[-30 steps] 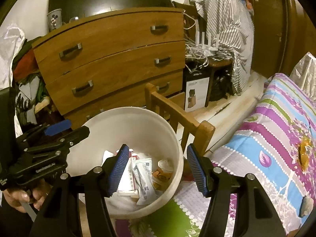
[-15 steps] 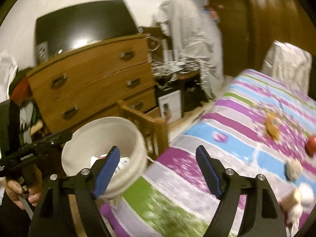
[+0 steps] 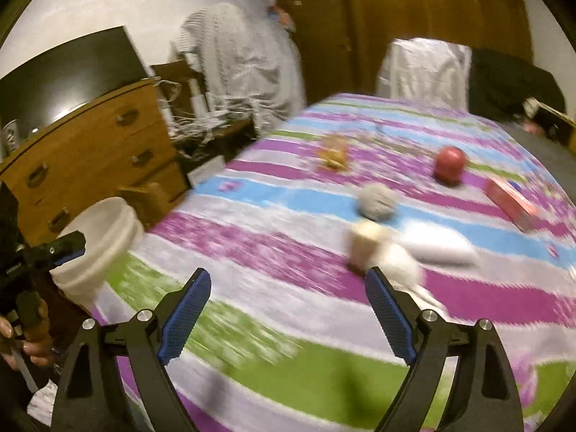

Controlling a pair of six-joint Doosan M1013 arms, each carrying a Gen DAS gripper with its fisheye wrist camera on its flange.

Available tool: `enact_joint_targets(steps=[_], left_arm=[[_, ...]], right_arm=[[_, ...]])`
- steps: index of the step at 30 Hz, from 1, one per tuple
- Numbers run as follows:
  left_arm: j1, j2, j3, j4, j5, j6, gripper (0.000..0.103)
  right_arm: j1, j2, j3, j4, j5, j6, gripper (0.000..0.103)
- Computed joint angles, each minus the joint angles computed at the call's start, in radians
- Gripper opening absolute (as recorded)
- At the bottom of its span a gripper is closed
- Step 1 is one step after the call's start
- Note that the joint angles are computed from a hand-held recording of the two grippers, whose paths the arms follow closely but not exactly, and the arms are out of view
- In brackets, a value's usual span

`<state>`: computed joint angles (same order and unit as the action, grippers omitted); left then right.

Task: Collect trash
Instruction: 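Move both open tools back over the bed toward the remaining items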

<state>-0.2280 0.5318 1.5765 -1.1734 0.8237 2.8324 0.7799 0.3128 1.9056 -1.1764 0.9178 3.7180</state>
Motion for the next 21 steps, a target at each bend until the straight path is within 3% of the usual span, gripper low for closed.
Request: enact_joint_targets(steps=[7,10,13,21], left_arm=[[-0.082,-0.033,0.078,0.028,-0.058,0.129,0.092],[-0.118,-0.041,0.088,0.057,-0.076,0.175,0.092],[-0.139,-0.041,0.086,0.076,-0.078,0.194,0.092],[-0.161,-0.013,0.044,0.16,-0.048,0.098,0.091]], right_arm=[[0.044,-0.058,0.148,-0.013,0.0,0.192,0.087],[0.039,-0.068,0.18,-0.025,-0.034,0.214,0.07],[0.008,-0.077,0.201,-0.046,-0.093,0.208,0.056],[-0.12,-0.082,0.198,-0.079,-0.25,0.05,0.056]])
